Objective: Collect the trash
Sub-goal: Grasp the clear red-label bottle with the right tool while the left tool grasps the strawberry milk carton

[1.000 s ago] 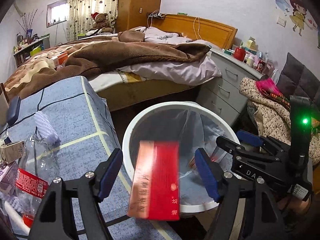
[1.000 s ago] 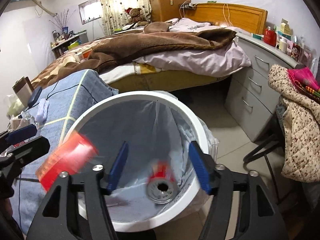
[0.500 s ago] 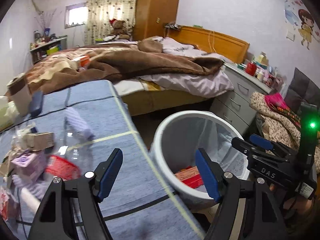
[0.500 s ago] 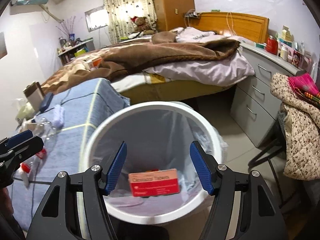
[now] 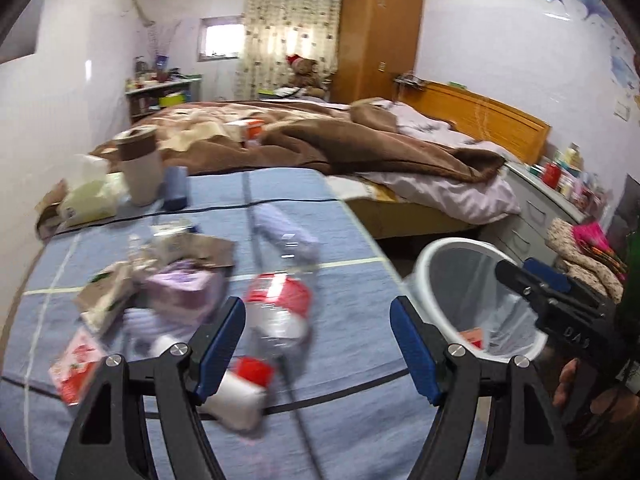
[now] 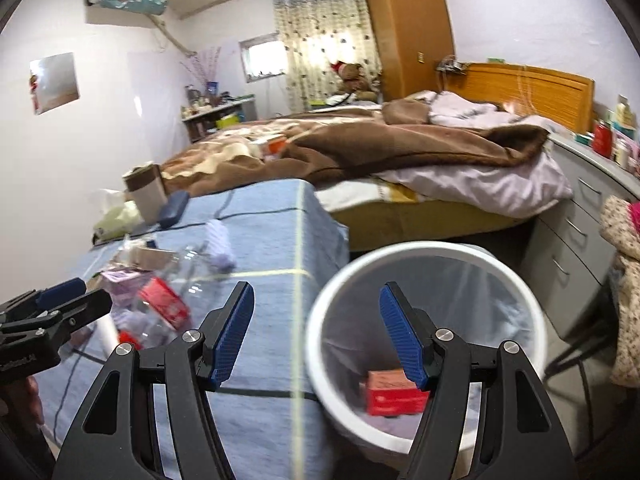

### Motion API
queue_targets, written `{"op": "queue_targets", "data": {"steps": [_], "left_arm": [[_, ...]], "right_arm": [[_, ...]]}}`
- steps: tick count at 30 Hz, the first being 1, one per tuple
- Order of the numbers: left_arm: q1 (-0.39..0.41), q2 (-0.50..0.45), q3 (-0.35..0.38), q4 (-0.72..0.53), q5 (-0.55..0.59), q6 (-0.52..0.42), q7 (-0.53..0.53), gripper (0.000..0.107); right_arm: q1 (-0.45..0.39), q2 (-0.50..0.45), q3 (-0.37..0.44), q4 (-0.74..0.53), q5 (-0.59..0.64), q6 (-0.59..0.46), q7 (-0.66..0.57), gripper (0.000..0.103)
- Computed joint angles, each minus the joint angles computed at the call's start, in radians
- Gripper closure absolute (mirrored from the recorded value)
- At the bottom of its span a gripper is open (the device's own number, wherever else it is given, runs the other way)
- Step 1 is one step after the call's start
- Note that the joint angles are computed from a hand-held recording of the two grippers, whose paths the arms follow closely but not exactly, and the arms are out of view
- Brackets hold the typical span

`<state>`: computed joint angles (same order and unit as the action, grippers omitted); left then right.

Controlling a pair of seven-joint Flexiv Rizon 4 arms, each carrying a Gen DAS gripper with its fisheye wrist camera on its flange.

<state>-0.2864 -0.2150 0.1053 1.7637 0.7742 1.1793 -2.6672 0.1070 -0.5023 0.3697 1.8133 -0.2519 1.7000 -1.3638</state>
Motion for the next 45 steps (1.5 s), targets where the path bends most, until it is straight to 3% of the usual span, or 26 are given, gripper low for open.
{"op": "queue_targets", "data": {"steps": [3, 5, 9, 12, 15, 22, 31, 36, 38, 45], "left_arm": [[0.012, 0.042, 0.018, 0.057, 0.017, 0.004, -0.032, 0.030], [0.025, 0.072, 0.019, 0.089, 0.041, -0.008, -0.059, 0.030], [0.069, 0.131, 0.001, 0.149, 0.071, -0.046, -0.093, 0.026], [0.117, 0.169, -0.014, 0.203, 0.063, -0.040, -0.079, 0.026], [0.155, 0.208, -0.031, 0.243, 0.073, -0.078, -0.085, 0.026], [0.261, 0.267, -0.040, 0.358, 0.016, -0.034, -0.031, 0.026], [0.346, 0.270, -0.041, 0.424, -0.032, -0.019, 0.056, 0.026], [0.364, 0.242, -0.024, 0.444, -0.107, 0.068, 0.170, 0.022], [0.369, 0.223, -0.012, 0.466, -0.192, 0.130, 0.255, 0.022], [0.343, 0.188, -0.017, 0.422, -0.192, 0.049, 0.318, 0.021]], "right_arm": [[0.021, -0.008, -0.002, -0.006, -0.010, 0.011, -0.005, 0.030], [-0.008, -0.026, 0.054, -0.026, -0.017, -0.021, -0.015, 0.025], [-0.072, -0.070, 0.195, -0.086, 0.019, -0.145, -0.060, 0.025], [-0.067, -0.081, 0.230, -0.104, 0.057, -0.189, -0.096, 0.025], [0.013, -0.070, 0.164, -0.114, 0.075, -0.206, -0.084, 0.025], [0.118, -0.069, 0.088, -0.165, 0.139, -0.277, -0.088, 0.025], [0.250, -0.089, -0.044, -0.235, 0.173, -0.375, -0.056, 0.025], [0.276, -0.098, -0.064, -0.257, 0.175, -0.410, -0.056, 0.025], [0.287, -0.104, -0.070, -0.271, 0.172, -0.429, -0.058, 0.025], [0.293, -0.110, -0.058, -0.285, 0.171, -0.472, -0.108, 0.025]]}}
